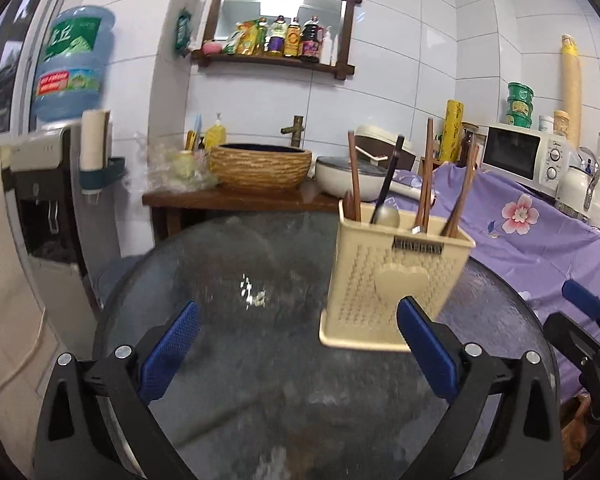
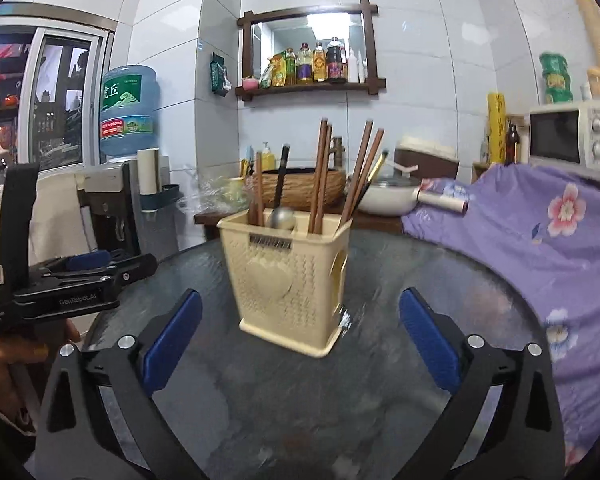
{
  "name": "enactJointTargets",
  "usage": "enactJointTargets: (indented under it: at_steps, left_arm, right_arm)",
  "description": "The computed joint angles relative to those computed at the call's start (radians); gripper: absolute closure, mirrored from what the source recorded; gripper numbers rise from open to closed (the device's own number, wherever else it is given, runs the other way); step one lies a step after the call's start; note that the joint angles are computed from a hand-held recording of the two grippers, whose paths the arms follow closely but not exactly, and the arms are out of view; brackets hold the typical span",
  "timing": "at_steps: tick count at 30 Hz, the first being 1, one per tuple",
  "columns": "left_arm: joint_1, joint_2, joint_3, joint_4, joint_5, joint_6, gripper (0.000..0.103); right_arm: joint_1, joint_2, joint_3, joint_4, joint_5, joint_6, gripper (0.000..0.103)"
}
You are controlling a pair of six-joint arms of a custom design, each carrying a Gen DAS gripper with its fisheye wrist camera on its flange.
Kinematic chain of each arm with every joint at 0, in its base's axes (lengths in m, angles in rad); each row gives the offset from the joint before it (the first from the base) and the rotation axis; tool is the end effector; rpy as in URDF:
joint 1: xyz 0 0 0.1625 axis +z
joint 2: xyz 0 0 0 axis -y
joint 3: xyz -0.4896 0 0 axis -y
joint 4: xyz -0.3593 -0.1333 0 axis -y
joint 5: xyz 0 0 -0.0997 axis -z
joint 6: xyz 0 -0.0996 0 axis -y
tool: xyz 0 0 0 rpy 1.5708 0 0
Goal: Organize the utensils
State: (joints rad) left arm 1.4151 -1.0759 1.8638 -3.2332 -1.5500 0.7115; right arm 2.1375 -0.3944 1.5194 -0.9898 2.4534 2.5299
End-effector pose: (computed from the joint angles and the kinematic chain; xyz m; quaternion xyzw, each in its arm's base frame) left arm 0.0366 -0.6397 0.3513 0.3766 0.8239 -0.4046 0.1252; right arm 0.3998 -0.5233 -0.0809 0.1449 -0.7224 0.5873 0.3350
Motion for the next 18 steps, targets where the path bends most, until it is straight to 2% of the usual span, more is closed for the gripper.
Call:
enactJointTargets:
  at_steps: [2,4,6,8,14,18]
  left_arm:
    - [0.012,-0.013,0.046,-0.052,0.018,0.013,0.006]
    - [0.025,-0.026,0.096,-0.122,0.018,0.038,0.006]
    - [0.044,-0.043,0.149,-0.193,-0.013,0.078,0.006]
    - [0.060,-0.066,0.187,-0.216,-0.043,0.109,0.006]
    - [0.075,-0.142,0.258,-0.216,-0.064,0.116,0.006]
    - [0.072,-0.174,0.304,-0.259,-0.063,0.137,0.006]
  right_arm:
    - [0.013,0.012,0.025,-0.037,0.029,0.020,0.006]
    - [0.036,0.028,0.068,-0.129,0.067,-0.009,0.006]
    - [0.058,0.040,0.094,-0.191,0.099,-0.041,0.006]
    - [0.076,0.048,0.106,-0.215,0.127,-0.055,0.006]
    - [0.133,0.046,0.185,-0.327,0.167,-0.035,0.006]
    - [0.162,0.053,0.212,-0.430,0.191,-0.110,0.006]
